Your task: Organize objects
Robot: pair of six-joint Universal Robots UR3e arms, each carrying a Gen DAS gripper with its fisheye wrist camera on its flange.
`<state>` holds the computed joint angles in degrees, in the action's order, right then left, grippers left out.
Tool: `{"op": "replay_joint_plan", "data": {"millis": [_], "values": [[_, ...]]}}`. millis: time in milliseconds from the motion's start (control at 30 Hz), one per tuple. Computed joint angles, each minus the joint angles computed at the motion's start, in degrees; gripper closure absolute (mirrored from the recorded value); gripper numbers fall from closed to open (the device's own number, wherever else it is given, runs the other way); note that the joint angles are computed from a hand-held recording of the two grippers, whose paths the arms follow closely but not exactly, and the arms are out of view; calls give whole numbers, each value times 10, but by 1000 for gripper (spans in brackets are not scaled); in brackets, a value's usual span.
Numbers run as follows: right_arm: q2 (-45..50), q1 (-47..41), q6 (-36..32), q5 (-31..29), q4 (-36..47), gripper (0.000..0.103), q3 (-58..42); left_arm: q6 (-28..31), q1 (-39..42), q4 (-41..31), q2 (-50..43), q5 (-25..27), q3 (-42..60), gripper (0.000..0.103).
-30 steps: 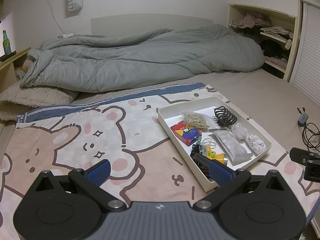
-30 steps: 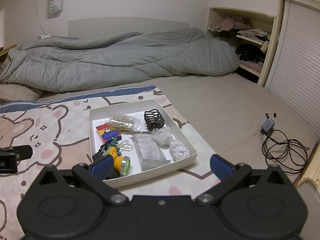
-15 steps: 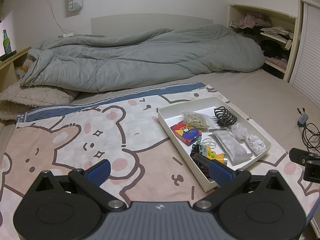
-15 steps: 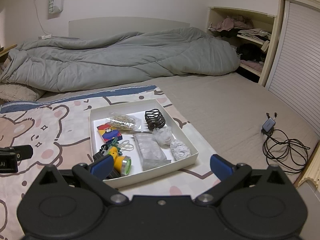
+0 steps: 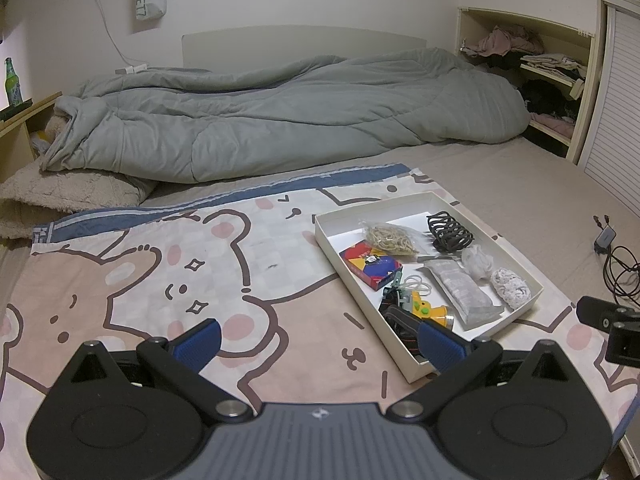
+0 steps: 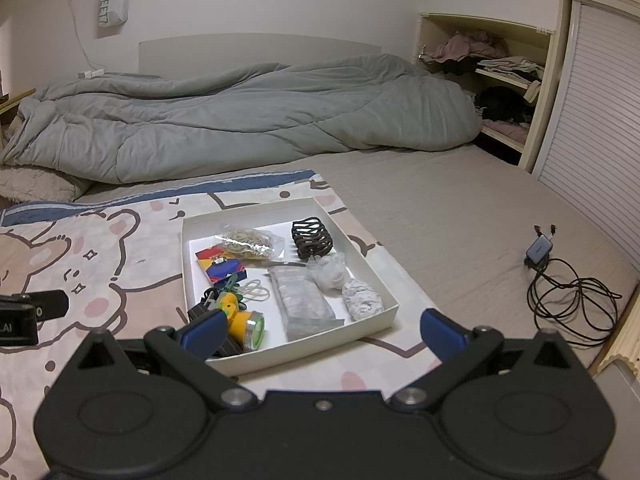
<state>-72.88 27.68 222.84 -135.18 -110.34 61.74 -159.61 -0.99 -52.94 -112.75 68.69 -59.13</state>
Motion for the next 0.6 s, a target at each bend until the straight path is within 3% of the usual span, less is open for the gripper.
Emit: {"op": "replay_joint_plan", "data": {"millis": [600], "values": [[0,0,0,0,0,0,0,0,0,-3,-2,0,5,0]]}}
